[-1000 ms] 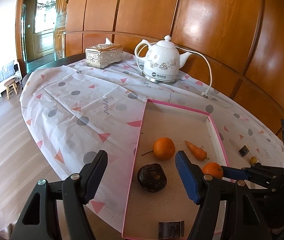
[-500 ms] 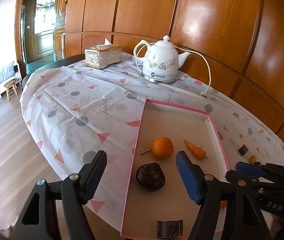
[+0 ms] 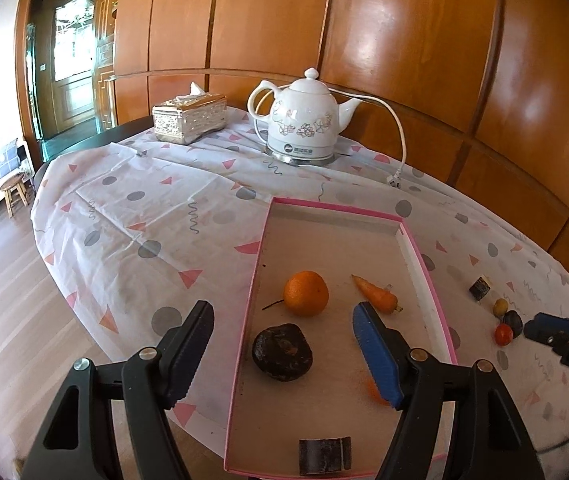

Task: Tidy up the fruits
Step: 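Withdraw the right gripper from the tray, then move the left gripper to the small dark-and-tan block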

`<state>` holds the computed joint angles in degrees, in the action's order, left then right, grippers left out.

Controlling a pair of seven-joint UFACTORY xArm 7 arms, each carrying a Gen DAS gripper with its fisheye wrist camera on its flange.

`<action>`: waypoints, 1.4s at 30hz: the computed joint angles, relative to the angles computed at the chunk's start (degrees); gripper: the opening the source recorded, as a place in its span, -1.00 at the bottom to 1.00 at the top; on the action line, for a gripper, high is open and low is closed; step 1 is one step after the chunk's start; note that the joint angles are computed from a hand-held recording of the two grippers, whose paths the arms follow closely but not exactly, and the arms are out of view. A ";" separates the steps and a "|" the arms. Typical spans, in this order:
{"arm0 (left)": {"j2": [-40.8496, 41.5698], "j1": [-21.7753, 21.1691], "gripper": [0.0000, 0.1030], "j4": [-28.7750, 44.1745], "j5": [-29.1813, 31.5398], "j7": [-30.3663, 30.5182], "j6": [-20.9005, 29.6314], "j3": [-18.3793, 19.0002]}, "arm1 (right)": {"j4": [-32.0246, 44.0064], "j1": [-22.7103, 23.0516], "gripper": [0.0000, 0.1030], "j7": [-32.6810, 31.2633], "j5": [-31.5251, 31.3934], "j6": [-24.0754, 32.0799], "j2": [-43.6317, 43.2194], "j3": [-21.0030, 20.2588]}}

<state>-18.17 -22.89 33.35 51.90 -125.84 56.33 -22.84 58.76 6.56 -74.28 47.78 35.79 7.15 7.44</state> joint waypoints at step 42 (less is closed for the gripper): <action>14.84 -3.77 0.41 14.12 6.77 11.47 -2.92 6.13 | 18.61 -18.12 -0.18 34.50 -19.37 -14.04 16.21 -3.13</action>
